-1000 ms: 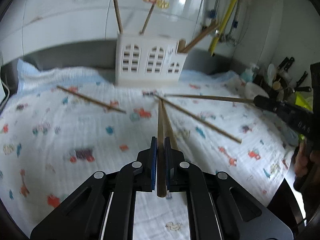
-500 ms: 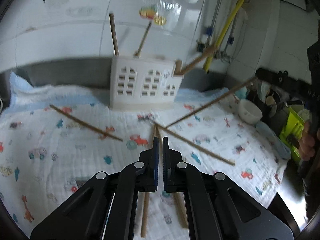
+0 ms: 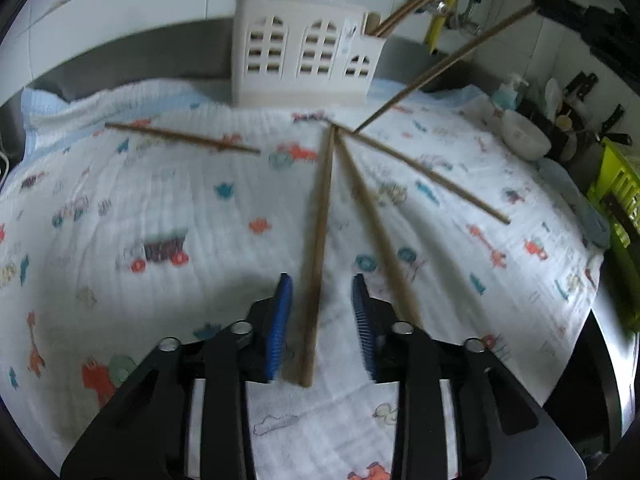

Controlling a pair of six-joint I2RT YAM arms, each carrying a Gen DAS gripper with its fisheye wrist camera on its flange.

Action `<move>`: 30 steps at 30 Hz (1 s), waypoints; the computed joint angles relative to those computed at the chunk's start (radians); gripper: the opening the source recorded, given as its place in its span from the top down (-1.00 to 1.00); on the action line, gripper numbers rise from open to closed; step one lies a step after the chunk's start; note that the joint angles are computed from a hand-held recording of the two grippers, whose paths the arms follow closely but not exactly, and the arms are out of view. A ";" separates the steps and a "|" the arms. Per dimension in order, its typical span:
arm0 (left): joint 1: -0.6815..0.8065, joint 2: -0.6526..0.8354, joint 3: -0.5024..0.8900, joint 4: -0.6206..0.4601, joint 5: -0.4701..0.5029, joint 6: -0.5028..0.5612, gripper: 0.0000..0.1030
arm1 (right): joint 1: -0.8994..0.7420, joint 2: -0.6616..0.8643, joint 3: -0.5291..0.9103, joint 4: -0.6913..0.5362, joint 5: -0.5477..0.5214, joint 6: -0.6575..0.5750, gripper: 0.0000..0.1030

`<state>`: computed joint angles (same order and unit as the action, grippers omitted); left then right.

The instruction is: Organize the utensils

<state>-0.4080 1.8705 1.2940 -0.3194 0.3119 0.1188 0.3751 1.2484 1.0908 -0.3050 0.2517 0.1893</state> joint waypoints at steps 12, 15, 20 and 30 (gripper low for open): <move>-0.006 -0.034 0.029 0.006 -0.035 0.004 0.89 | -0.001 -0.007 0.005 0.000 0.004 0.001 0.87; 0.008 -0.048 0.069 0.011 0.003 -0.017 0.89 | -0.002 -0.011 0.017 0.001 0.006 -0.005 0.87; 0.015 -0.048 0.143 0.036 0.032 -0.043 0.89 | -0.011 -0.004 0.046 0.001 -0.008 -0.013 0.87; 0.017 0.047 0.295 0.082 0.067 -0.084 0.89 | -0.034 0.069 0.181 -0.021 -0.034 -0.065 0.87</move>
<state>-0.3908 1.9170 1.5887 -0.2372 0.3785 0.0350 0.3410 1.3174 1.2719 -0.3258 0.2177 0.1246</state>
